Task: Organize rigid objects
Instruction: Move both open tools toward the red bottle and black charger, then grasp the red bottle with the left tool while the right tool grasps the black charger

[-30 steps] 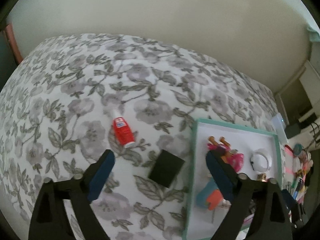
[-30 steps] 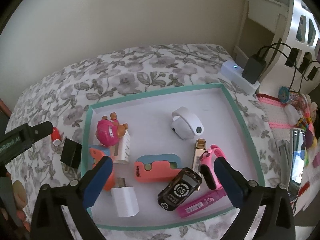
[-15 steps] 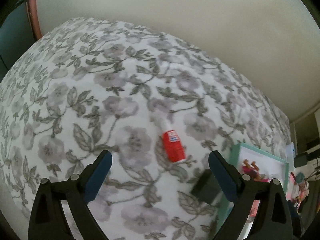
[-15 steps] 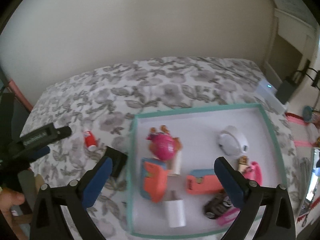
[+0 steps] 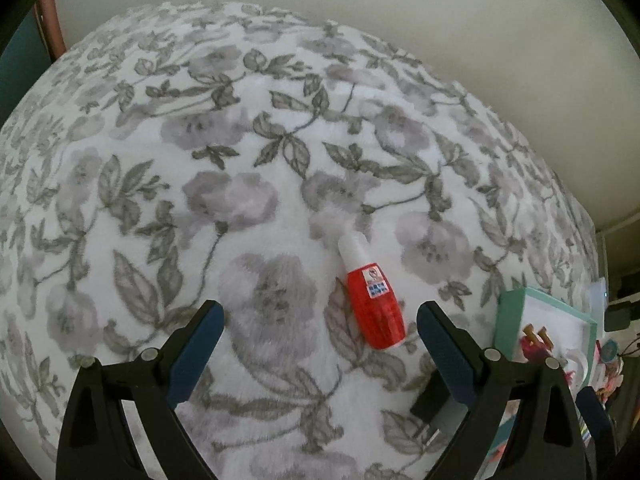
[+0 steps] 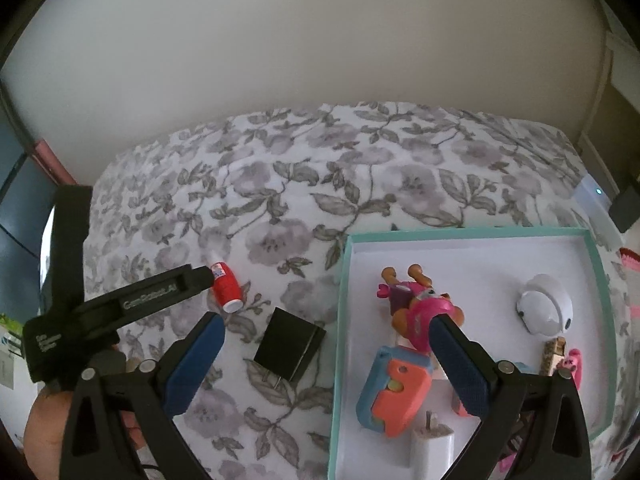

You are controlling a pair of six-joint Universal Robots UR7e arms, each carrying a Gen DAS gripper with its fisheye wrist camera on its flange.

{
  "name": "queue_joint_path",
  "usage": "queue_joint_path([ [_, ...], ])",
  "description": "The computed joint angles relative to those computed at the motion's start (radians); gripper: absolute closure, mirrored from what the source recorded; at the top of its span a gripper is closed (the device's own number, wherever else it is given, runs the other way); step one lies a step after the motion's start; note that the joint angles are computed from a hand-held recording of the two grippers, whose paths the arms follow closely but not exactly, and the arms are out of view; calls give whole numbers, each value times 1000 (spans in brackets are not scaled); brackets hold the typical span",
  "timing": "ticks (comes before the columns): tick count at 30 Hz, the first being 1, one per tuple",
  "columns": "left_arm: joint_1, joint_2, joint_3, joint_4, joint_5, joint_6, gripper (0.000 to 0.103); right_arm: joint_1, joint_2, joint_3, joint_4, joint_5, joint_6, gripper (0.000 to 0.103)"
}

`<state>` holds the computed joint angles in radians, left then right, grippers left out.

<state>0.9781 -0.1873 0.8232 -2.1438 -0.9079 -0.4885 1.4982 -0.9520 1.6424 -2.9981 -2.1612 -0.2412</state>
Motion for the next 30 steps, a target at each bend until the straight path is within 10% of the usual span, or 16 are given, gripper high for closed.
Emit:
queue_joint_path([
  [9, 9, 61, -83, 3, -1, 55, 8, -12, 42, -60, 49, -7, -9, 0],
  [23, 6, 115, -167, 56, -52, 107, 72, -11, 49, -62, 57, -14, -24, 0],
  [30, 9, 98, -150, 86, -72, 103, 76, -11, 47, -56, 59, -11, -18, 0],
])
